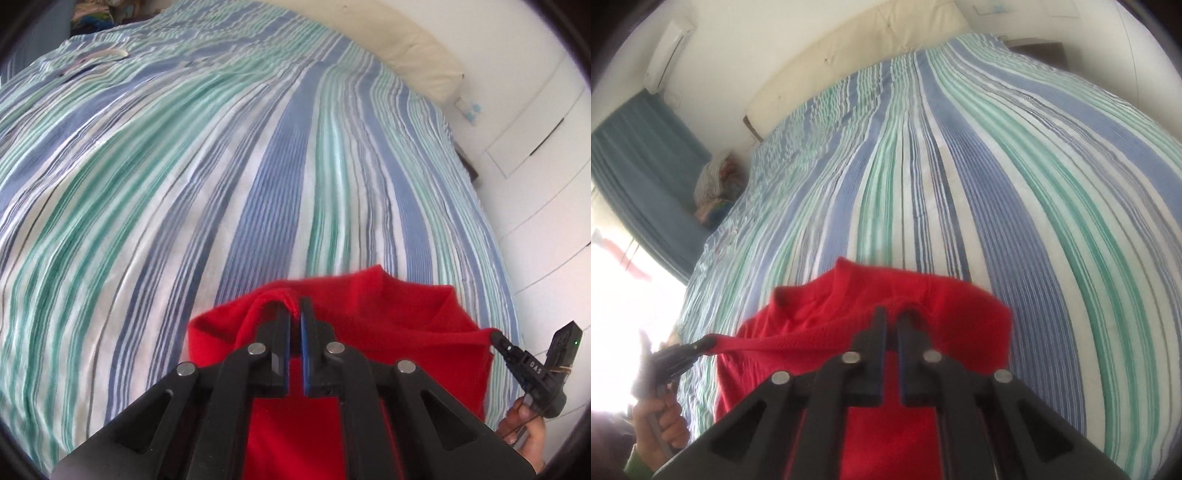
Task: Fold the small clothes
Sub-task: 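Grasp the hem with both tools and fold it up toward the collar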
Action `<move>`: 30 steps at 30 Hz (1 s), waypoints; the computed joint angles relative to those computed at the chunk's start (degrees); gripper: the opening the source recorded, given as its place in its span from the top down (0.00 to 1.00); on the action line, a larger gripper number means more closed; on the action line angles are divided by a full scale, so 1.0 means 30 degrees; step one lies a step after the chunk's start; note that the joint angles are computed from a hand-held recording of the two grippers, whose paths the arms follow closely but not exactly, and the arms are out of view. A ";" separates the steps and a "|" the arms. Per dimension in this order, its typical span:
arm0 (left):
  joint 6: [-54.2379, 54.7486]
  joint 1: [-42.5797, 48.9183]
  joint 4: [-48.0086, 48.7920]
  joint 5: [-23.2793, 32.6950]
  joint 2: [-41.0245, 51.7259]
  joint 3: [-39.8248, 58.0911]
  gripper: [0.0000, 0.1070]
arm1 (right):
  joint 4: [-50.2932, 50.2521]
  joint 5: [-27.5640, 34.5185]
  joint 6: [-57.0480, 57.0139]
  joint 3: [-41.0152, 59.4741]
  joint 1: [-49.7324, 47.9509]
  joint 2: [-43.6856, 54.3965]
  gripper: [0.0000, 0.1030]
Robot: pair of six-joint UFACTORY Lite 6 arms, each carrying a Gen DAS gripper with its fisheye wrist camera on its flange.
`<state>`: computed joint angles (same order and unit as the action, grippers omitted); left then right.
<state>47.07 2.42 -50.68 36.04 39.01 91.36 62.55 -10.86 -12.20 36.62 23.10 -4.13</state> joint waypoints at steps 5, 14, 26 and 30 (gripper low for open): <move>-0.4494 -0.0523 0.3892 -0.1078 0.3059 0.3671 0.37 | -0.9994 0.0170 0.9673 0.2993 -0.2111 0.5148 0.88; 0.8836 0.2296 -0.4432 -0.0831 -0.6412 -0.8227 0.16 | -0.5558 -0.0269 0.2018 -0.0021 0.0666 -0.0248 0.57; 0.8798 0.0939 -0.1693 -0.6073 -1.5083 -1.7726 0.11 | 1.6318 -0.6620 -1.4839 -0.3519 1.2715 -0.3710 0.40; 0.3459 -0.0161 0.3853 -0.6301 -2.1232 -2.0671 0.11 | 1.9769 -1.2289 -1.4933 -0.2005 1.9014 -0.3619 0.34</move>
<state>57.44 1.94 -39.12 17.14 -24.68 29.34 121.85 -47.73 -57.00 30.61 80.14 -14.99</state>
